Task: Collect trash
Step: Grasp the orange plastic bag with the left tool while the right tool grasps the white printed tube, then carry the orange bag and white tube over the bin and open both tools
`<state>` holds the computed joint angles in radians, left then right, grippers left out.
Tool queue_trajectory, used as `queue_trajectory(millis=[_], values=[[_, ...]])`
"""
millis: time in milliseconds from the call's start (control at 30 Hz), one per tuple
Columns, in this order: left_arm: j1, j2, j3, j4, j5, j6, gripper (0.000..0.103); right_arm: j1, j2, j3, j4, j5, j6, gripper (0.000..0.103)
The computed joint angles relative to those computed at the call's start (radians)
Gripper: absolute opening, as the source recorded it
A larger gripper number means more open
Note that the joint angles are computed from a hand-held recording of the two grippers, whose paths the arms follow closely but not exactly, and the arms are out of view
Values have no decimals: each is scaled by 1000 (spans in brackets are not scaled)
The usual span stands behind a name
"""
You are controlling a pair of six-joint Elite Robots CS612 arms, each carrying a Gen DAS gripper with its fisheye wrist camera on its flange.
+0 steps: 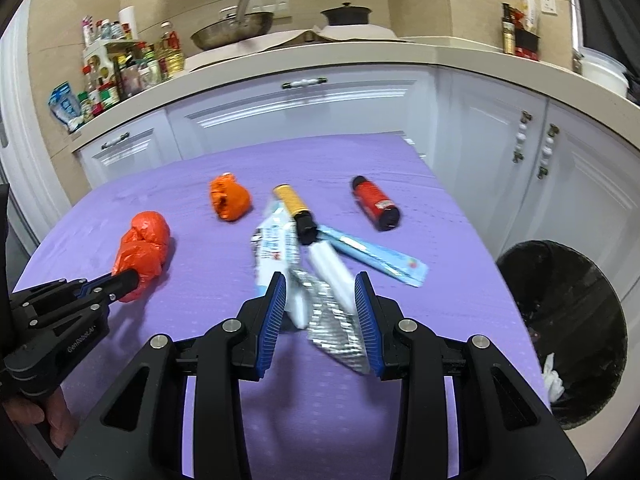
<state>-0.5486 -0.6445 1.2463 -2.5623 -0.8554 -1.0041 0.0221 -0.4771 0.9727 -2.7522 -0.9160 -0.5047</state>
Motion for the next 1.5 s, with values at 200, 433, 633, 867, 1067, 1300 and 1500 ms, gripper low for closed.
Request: queue_trajectory(millis=[200,433,633,867,1067,1300,1500], values=[[4,-40,72,17,21,-80,9,14,-10,17,22,1,-42,35],[5,-69,127,8,31,-125,9,28,-12,15,46,-25,-58,35],[7,-80,150,-8,33,-138,9,38,-8,2,78,-60,-69,35],[7,-81,154,-13,28,-142,9,44,-3,-11,108,-91,-90,17],[6,-82,155,-14,37,-142,9,40,-14,17,50,-68,-86,10],[3,-81,152,-16,40,-138,9,34,-26,41,18,-50,-84,9],[-3,-78,147,-35,46,-117,9,25,-36,54,-17,-39,-57,8]])
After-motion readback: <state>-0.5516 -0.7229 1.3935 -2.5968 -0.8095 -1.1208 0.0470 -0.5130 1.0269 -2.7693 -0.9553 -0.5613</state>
